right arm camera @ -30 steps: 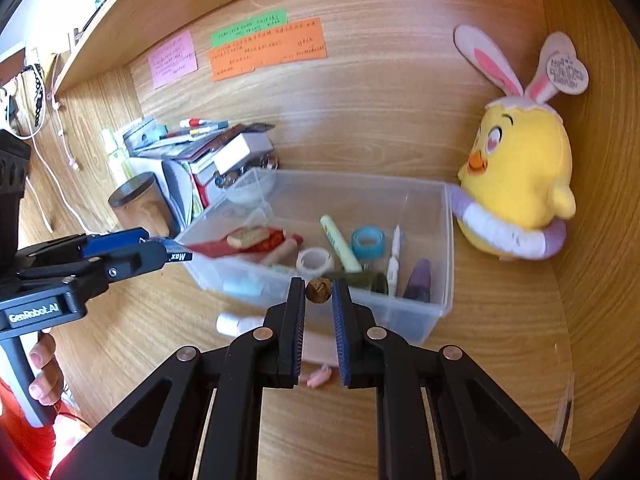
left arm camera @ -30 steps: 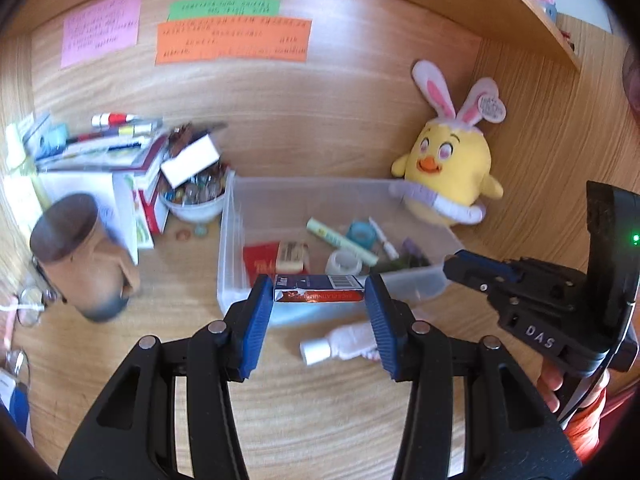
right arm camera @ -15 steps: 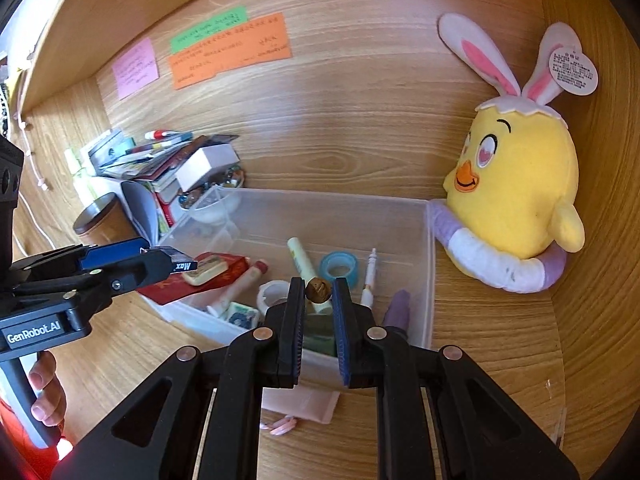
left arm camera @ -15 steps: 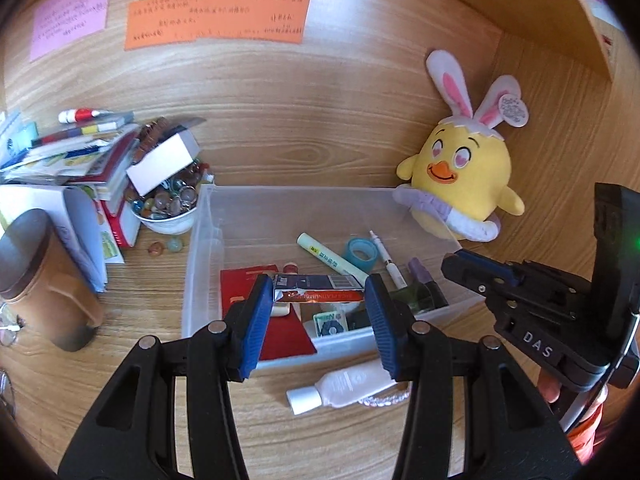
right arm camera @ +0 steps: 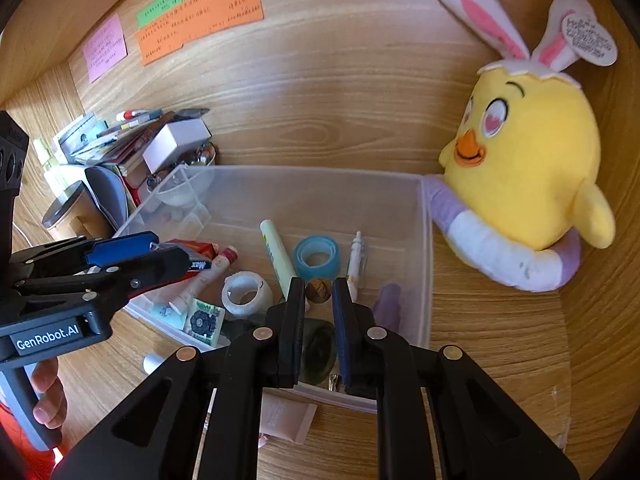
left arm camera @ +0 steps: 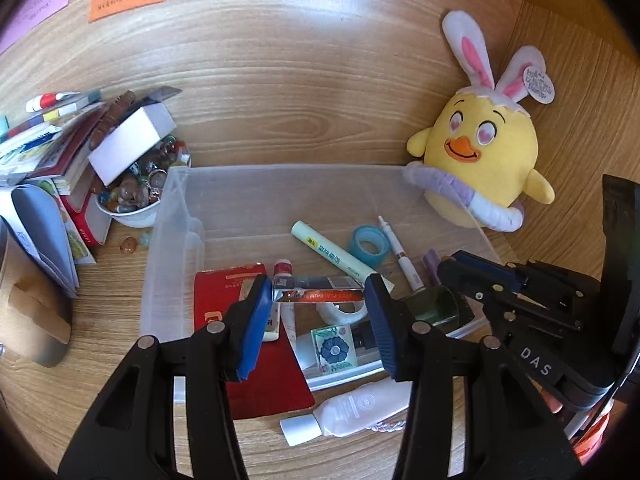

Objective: Organize objects
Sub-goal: 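Carry the Max pack with the left tool while the right tool carries the coin to the box, then drop the Max pack into the box with the left tool while the right tool drops the coin, then withdraw both open tools from the clear box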

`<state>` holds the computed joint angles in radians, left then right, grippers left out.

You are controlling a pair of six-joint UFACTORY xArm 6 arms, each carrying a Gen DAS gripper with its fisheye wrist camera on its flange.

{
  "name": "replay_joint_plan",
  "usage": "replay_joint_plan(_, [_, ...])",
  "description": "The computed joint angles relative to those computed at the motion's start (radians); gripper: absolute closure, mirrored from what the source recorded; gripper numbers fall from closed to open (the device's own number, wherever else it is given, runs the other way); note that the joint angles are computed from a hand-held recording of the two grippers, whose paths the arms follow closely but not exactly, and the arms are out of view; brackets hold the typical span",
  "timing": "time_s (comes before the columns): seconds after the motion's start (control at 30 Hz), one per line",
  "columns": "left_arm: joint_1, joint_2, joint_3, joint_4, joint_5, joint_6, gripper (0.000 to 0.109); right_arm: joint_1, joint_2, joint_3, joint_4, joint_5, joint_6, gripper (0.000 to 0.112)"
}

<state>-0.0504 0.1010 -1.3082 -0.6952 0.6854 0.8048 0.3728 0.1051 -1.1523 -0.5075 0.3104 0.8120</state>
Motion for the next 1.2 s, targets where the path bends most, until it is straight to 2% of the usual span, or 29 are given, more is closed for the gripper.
replay_joint_plan(0.27, [-0.001,0.0,-0.001,0.0,0.008,0.002,0.057,0.01,0.029,-0.021,0.033,0.014,-0.035,0.099])
replay_joint_plan(0.43, [-0.002,-0.018,0.013,-0.003,-0.01,0.007,0.047,0.012,0.02,-0.017,-0.006,0.016,0.004,0.076])
replay_joint_plan(0.6, [0.0,-0.052,0.038,-0.012,-0.037,0.024,0.038,0.014,-0.017,0.008,-0.02,0.005,0.018,0.073])
replay_joint_plan(0.83, [0.019,-0.127,0.102,-0.04,-0.054,0.065,0.021,0.025,-0.102,0.077,-0.105,-0.007,0.091,0.057])
replay_joint_plan(1.03, [0.056,-0.192,0.172,-0.066,-0.053,0.116,0.014,0.041,-0.153,0.13,-0.134,0.001,0.121,0.053])
replay_joint_plan(1.2, [0.089,-0.193,0.178,-0.073,0.0,0.112,0.014,0.054,-0.183,0.181,-0.138,-0.008,0.14,0.052])
